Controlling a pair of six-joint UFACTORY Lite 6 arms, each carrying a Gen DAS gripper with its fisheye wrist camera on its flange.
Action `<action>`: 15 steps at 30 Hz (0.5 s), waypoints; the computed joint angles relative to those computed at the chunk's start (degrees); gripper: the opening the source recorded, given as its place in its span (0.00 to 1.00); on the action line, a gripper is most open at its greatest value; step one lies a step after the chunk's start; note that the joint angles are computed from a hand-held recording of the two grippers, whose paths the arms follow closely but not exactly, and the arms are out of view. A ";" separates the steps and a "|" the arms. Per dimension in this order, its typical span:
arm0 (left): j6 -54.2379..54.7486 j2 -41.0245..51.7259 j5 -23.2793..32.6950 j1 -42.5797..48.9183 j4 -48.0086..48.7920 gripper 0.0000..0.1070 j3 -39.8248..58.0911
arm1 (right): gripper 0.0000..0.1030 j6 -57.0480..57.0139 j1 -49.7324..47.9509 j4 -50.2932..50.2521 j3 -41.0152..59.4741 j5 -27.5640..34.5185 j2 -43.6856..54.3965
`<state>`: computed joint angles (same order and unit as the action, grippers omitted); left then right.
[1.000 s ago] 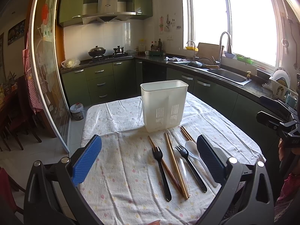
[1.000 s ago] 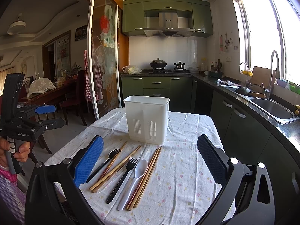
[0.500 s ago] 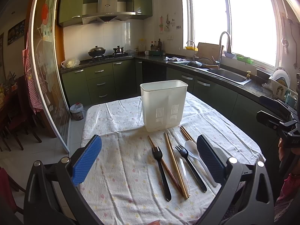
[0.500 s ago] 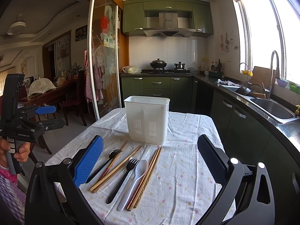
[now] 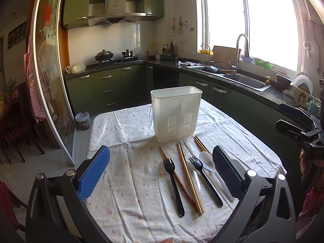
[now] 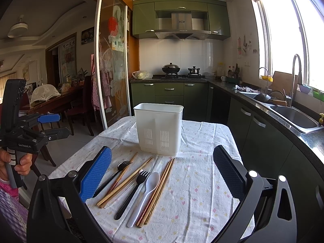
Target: Organize utensils
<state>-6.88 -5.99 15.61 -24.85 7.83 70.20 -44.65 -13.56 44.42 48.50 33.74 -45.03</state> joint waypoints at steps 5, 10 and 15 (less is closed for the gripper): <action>9.10 1.87 2.87 1.12 -11.17 0.90 2.04 | 0.96 0.12 0.00 -0.10 -0.05 -0.05 -0.06; 5.98 3.13 3.83 1.33 -8.79 0.90 2.62 | 0.96 0.16 0.04 -0.18 -0.06 -0.09 -0.06; 11.21 2.60 3.51 1.89 -14.35 0.90 2.14 | 0.96 2.37 1.36 -2.03 -0.25 -0.72 -0.46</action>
<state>4.34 -3.39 19.12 -22.96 -6.52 72.34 -42.27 -12.20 42.39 48.25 33.01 -45.49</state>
